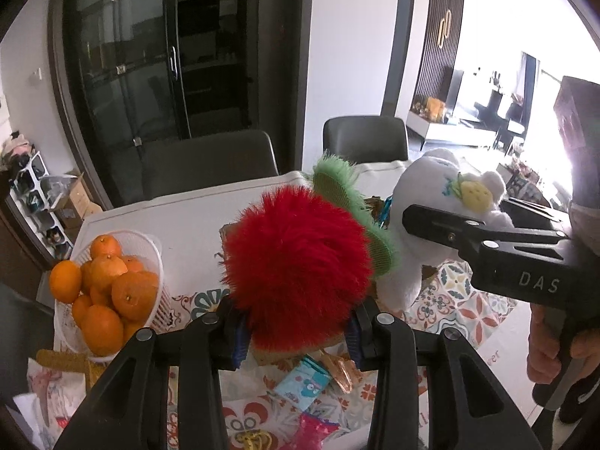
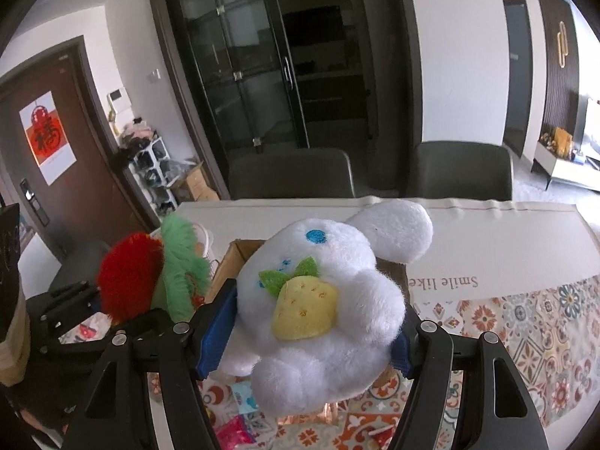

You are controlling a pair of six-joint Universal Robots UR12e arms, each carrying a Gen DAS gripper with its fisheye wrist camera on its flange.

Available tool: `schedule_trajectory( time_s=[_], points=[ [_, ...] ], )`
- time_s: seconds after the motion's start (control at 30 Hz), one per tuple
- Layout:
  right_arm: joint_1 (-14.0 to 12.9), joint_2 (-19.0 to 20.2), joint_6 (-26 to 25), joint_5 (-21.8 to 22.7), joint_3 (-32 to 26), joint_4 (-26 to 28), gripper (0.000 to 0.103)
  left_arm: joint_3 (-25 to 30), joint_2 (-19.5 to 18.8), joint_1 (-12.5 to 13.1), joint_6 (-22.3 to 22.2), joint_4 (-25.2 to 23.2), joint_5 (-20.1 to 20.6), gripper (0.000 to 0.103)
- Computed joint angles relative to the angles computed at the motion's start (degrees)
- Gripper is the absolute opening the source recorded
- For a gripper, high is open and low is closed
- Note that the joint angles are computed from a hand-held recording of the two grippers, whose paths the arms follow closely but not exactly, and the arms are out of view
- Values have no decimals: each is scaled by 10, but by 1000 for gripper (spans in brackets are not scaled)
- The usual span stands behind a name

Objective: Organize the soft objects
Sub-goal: 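Carry the bunny and pompom over the cardboard box and release both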

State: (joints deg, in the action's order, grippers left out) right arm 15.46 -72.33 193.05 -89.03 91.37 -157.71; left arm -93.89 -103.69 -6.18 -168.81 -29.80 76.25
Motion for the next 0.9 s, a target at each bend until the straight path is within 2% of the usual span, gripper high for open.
schedule_trajectory(
  time_s=[0.23,0.53,0.57,0.63,0.7,0.8,0.9],
  points=[
    [-16,28,8,37,-39,59,70,43,-32,-4,15,-59,5,41],
    [-28,62,21,71,-73,108,71,84,-70,-4,8,-118,-10,45],
    [-29,65,22,72,-76,110,71,86,-72,-5,7,-119,-10,46],
    [-32,71,25,83,-81,118,73,88,-76,-7,8,-117,-1,56],
    [-34,77,25,85,-88,129,74,86,-78,-11,1,-104,19,59],
    [-33,80,21,68,-94,136,86,83,-78,-14,-5,-95,38,69],
    [-31,77,18,49,-91,132,86,77,-73,-16,-12,-83,57,69]
  ],
)
